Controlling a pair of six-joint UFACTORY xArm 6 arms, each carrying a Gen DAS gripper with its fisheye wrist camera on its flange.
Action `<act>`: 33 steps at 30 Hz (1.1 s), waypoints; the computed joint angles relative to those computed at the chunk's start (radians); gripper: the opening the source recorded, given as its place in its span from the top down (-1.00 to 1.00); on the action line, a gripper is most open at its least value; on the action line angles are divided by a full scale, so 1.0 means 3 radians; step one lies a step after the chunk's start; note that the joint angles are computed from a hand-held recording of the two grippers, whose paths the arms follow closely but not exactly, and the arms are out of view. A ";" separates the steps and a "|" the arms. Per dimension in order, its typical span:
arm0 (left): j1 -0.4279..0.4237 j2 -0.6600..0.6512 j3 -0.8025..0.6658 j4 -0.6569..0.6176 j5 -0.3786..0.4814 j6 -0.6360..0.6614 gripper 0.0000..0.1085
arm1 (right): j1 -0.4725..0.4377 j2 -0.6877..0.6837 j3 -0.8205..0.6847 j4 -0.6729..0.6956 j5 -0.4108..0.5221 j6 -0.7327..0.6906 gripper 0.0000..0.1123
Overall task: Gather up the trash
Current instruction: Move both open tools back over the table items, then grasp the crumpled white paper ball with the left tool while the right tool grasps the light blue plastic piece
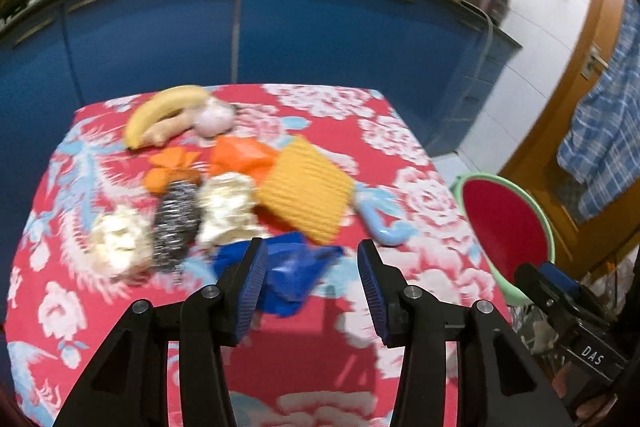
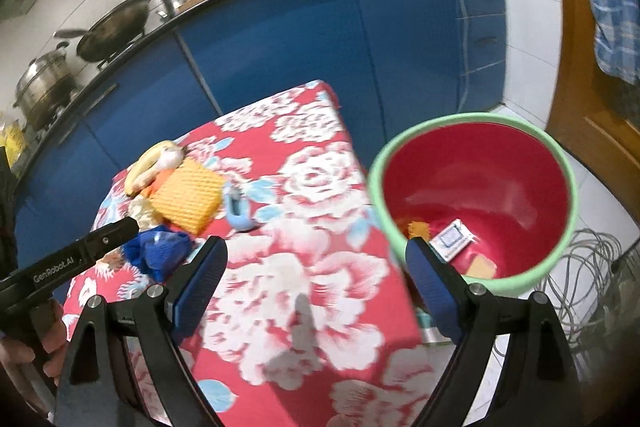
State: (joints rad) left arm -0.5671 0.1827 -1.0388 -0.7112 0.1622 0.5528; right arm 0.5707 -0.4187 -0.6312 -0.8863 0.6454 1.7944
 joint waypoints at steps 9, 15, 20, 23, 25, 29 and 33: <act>0.0266 0.0015 0.0073 0.0062 -0.0122 -0.0142 0.07 | -0.0077 0.0570 -0.0432 0.0215 -0.0247 -0.0500 -0.61; 0.0430 0.0097 0.0047 0.0154 -0.0162 -0.0289 -0.03 | -0.0187 0.0990 -0.0776 0.0472 -0.0295 -0.1065 -0.61; 0.0567 0.0223 -0.0021 0.0380 -0.0177 -0.0549 -0.07 | -0.0242 0.1320 -0.1040 0.0691 -0.0354 -0.1498 -0.61; 0.0630 0.0314 -0.0083 0.0508 -0.0158 -0.0688 -0.12 | -0.0265 0.1487 -0.1169 0.0815 -0.0352 -0.1736 -0.61; 0.0661 0.0381 -0.0134 0.0582 -0.0133 -0.0767 -0.12 | -0.0283 0.1567 -0.1223 0.0885 -0.0355 -0.1848 -0.59; 0.0705 0.0506 -0.0215 0.0820 -0.0117 -0.0997 -0.13 | -0.0345 0.1684 -0.1273 0.1066 -0.0409 -0.2043 -0.52; 0.0769 0.0601 -0.0279 0.1122 -0.0109 -0.1301 -0.13 | -0.0388 0.1766 -0.1311 0.1172 -0.0443 -0.2163 -0.39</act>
State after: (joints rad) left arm -0.3363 0.3630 -1.1225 -0.3747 0.1296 0.1625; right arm 0.4542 0.1113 -1.0244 -0.5349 0.5125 1.1454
